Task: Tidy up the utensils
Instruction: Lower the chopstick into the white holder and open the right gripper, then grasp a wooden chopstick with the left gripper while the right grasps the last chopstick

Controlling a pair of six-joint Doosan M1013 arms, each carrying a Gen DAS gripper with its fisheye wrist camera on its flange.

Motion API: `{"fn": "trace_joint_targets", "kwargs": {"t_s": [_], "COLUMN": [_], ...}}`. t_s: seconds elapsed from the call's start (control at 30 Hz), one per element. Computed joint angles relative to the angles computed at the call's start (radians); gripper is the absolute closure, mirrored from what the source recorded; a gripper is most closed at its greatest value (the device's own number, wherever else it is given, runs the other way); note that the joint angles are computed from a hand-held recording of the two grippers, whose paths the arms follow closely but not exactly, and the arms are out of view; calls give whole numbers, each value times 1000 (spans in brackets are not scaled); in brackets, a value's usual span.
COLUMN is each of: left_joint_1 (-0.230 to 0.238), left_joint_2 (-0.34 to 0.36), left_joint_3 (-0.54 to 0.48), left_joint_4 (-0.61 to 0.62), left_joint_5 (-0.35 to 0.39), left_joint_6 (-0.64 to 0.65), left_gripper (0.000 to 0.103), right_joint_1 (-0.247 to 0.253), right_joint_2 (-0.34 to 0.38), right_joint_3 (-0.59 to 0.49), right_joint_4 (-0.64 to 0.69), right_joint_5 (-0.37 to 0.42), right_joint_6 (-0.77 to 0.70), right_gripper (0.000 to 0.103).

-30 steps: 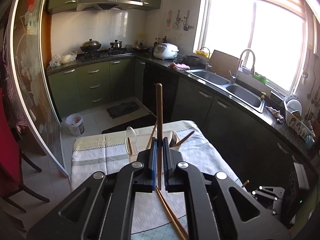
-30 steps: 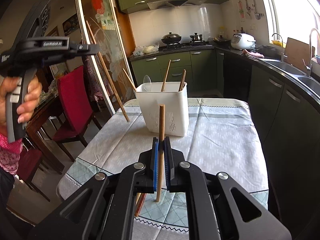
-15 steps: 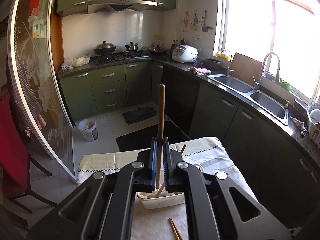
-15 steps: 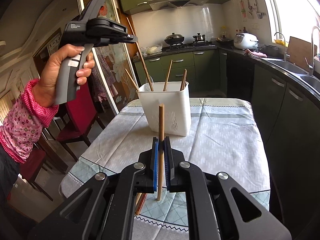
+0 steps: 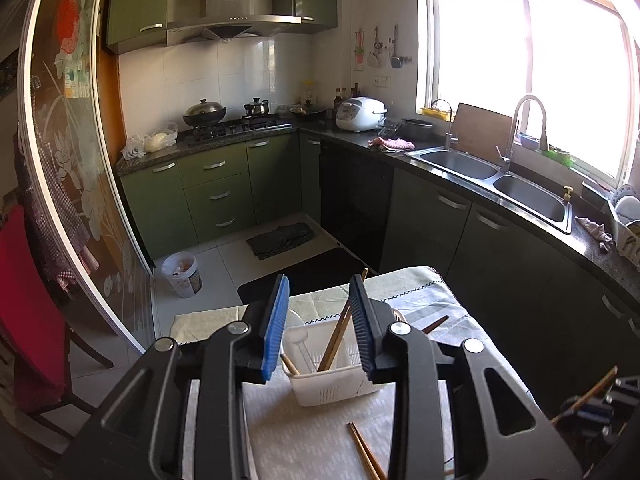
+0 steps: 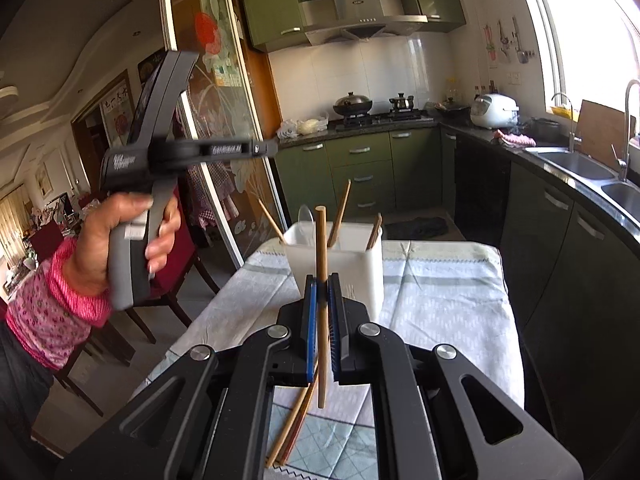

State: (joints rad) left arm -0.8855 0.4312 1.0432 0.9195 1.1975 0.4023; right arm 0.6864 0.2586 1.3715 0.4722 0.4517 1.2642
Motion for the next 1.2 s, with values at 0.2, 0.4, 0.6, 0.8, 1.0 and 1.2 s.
{"fn": "trace_joint_targets", "kwargs": {"t_s": [0.2,0.4,0.6,0.8,1.0,1.2], "left_joint_1": [-38,-58,-53,-37,-15,29], "left_joint_2": [-71,-116,-131,-119,-89,-27], "left_joint_3": [116,197,234,239,243,241], "left_joint_4": [-5,-20,-71,-159,-292,-539], "left_joint_5": [-14,-4,-5,-36,-76,-113], "left_joint_6": [-50,-73,-74,-49,-23,28], "left_gripper": [73,73,73,73,73,73], "right_joint_1": [13,26,14,13,15,18], "right_joint_2": [57,188,314,305,148,31], "right_joint_3": [-141,-333,-499,-470,-229,-7], "right_joint_4": [-73,-527,-488,-466,-358,-233], "right_joint_5": [-139,-112,79,77,-85,-46], "right_joint_6": [93,579,572,500,358,200], "right_gripper": [97,96,96,80,80,80]}}
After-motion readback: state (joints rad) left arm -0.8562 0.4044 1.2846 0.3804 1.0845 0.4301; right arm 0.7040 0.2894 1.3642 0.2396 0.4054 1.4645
